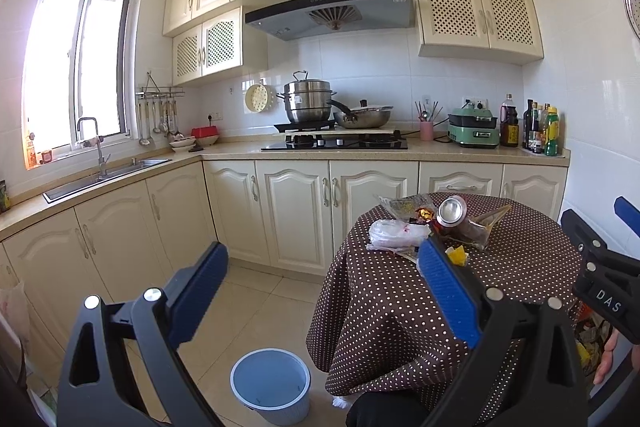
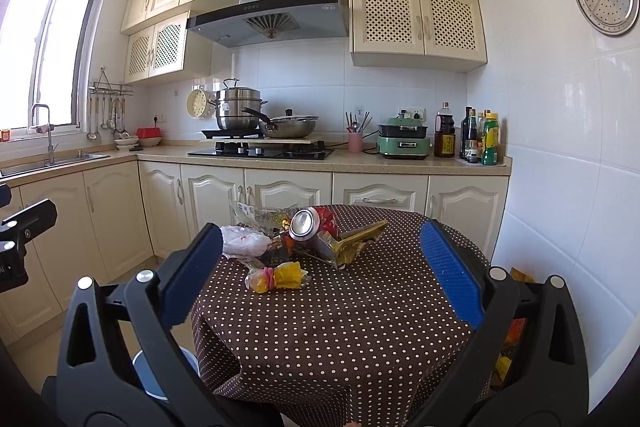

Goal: Collect trash

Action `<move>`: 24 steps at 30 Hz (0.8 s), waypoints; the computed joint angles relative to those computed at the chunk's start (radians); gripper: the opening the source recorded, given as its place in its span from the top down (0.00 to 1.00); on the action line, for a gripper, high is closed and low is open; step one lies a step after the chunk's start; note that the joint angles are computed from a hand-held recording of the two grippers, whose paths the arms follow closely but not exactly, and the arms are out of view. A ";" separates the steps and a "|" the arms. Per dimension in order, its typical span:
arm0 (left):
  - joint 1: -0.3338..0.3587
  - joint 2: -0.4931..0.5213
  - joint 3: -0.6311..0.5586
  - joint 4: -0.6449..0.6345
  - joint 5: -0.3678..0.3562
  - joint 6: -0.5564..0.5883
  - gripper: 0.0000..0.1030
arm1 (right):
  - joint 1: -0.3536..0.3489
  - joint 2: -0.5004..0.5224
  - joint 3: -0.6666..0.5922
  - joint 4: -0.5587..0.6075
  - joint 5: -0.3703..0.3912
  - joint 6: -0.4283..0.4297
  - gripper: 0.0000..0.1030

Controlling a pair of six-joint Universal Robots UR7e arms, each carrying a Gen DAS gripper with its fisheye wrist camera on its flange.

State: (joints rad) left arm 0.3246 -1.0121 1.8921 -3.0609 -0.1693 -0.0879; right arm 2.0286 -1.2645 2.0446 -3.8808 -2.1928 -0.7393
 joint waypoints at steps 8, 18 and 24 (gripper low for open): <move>0.029 0.018 -0.022 0.070 -0.025 -0.042 0.08 | -0.036 -0.011 -0.008 0.063 0.005 0.042 0.06; 0.117 0.076 -0.113 0.225 -0.111 -0.110 0.08 | -0.122 0.005 -0.055 0.163 0.010 0.076 0.06; 0.211 0.126 -0.208 0.347 -0.244 -0.156 0.09 | -0.182 0.037 -0.105 0.243 0.005 0.123 0.06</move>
